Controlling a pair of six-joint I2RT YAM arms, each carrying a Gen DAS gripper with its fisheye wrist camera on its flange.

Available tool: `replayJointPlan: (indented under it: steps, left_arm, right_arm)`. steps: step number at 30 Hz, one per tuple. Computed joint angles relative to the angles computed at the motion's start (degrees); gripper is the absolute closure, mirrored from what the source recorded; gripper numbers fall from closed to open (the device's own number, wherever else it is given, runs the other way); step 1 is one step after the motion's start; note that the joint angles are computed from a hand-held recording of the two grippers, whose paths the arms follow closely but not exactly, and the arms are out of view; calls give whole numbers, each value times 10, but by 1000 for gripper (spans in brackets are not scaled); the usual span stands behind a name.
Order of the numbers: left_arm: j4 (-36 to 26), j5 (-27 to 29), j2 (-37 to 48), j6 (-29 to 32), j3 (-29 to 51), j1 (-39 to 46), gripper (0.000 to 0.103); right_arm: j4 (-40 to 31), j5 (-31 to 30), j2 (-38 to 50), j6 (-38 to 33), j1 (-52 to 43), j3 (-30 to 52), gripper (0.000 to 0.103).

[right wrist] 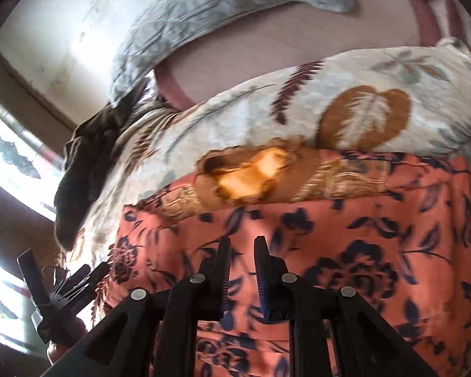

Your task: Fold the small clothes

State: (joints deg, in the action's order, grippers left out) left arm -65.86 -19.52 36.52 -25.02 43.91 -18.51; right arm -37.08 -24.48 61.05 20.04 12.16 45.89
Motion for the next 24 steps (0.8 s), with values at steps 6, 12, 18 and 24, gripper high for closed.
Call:
replayJointPlan:
  steps: [6,12,18,24]
  left_arm:
    - [0,-26,36,-19,-15,-43,21]
    - [5,-10,23,4,-7,14,21]
    - [-3,-36,53,-9,-15,3,21]
    - [-18,-41,46,-2,-12,9,15]
  right_arm:
    - [150,100,156,87,134,1,86]
    - [193,64,133,122,121,7,85]
    - [131,52,180,107,197,48,84]
    - [66,35,54,116,167,-16,86]
